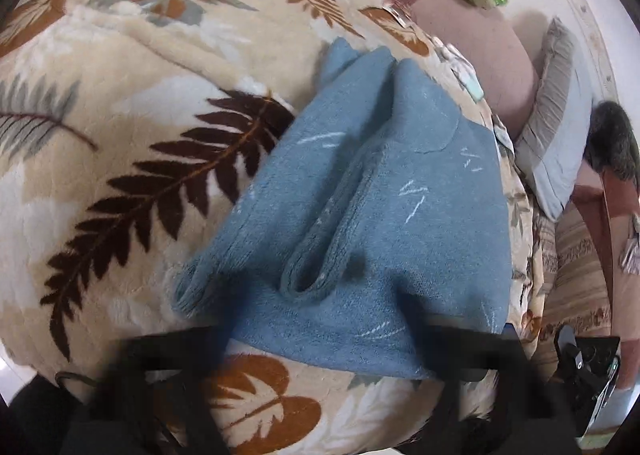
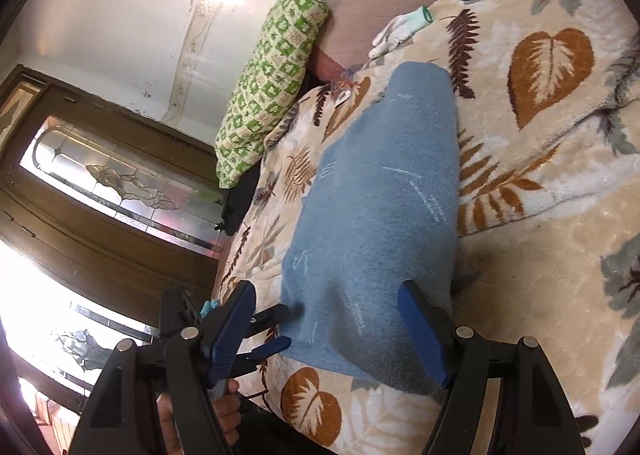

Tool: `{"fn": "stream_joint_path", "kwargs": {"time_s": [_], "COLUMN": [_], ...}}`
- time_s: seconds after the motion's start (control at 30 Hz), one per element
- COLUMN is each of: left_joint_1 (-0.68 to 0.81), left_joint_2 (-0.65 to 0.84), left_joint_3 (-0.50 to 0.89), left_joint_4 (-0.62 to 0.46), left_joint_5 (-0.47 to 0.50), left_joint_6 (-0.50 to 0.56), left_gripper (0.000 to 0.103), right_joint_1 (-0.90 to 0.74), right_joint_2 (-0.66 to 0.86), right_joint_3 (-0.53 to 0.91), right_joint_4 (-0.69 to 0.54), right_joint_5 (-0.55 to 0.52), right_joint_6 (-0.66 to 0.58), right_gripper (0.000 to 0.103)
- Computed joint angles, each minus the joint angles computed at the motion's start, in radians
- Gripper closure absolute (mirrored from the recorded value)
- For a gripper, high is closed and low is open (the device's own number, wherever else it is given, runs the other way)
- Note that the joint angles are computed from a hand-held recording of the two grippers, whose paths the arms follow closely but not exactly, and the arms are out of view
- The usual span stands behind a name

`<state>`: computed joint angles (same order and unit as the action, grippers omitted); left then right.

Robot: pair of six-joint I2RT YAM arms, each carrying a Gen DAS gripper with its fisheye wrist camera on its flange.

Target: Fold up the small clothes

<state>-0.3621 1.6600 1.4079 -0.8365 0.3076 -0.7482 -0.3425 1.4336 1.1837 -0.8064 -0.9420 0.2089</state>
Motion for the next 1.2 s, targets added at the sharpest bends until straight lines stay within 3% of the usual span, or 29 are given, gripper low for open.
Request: {"fn": "stream_joint_path", "kwargs": {"time_s": [0.1,0.2,0.4,0.47,0.53,0.6,0.67,0.73,0.8,0.9,1.07,1.2], "left_joint_1": [0.027,0.033,-0.051,-0.059,-0.033,0.027,0.052,0.04,0.038,0.059,-0.043,-0.107], "left_joint_2": [0.02,-0.007,-0.234,-0.287,-0.296,-0.268,-0.234,-0.242,-0.245,-0.26,-0.306,-0.191], "left_joint_3": [-0.018,-0.026,-0.019,-0.051,-0.124,-0.228,-0.303,-0.29,-0.262,-0.222,-0.021,0.058], "left_joint_4": [0.02,0.026,-0.011,-0.027,-0.004,0.041,0.108,0.094,0.063,0.015,-0.088,-0.022], "left_joint_5": [0.063,0.06,-0.204,-0.236,-0.226,-0.15,-0.105,-0.132,-0.136,-0.131,-0.326,-0.29], "left_joint_6": [-0.028,-0.022,0.012,0.014,-0.001,-0.015,-0.023,-0.011,-0.001,0.011,0.042,0.093], "left_gripper": [0.085,0.091,0.093,0.093,0.093,0.092,0.092,0.092,0.092,0.086,0.054,0.051], "right_joint_1": [0.003,0.006,0.07,0.099,0.134,0.176,0.224,0.25,0.24,0.242,0.206,0.196], "right_joint_2": [0.0,0.003,0.01,0.008,0.008,0.026,0.103,0.209,0.177,0.213,0.246,0.249], "right_joint_3": [-0.002,0.015,0.08,0.121,0.159,0.165,0.171,0.138,0.095,0.14,0.136,0.135], "right_joint_4": [0.002,-0.014,-0.038,-0.037,-0.015,0.019,-0.011,-0.012,0.052,-0.001,0.0,-0.015], "right_joint_5": [0.008,0.02,0.084,0.099,0.108,0.121,0.157,0.176,0.157,0.152,0.057,0.035], "right_joint_6": [0.004,-0.006,0.008,0.016,0.043,0.072,0.032,0.021,0.054,0.029,0.021,0.003], "right_gripper": [0.026,0.026,0.026,0.026,0.026,0.026,0.023,0.027,0.028,0.027,0.027,0.027]}}
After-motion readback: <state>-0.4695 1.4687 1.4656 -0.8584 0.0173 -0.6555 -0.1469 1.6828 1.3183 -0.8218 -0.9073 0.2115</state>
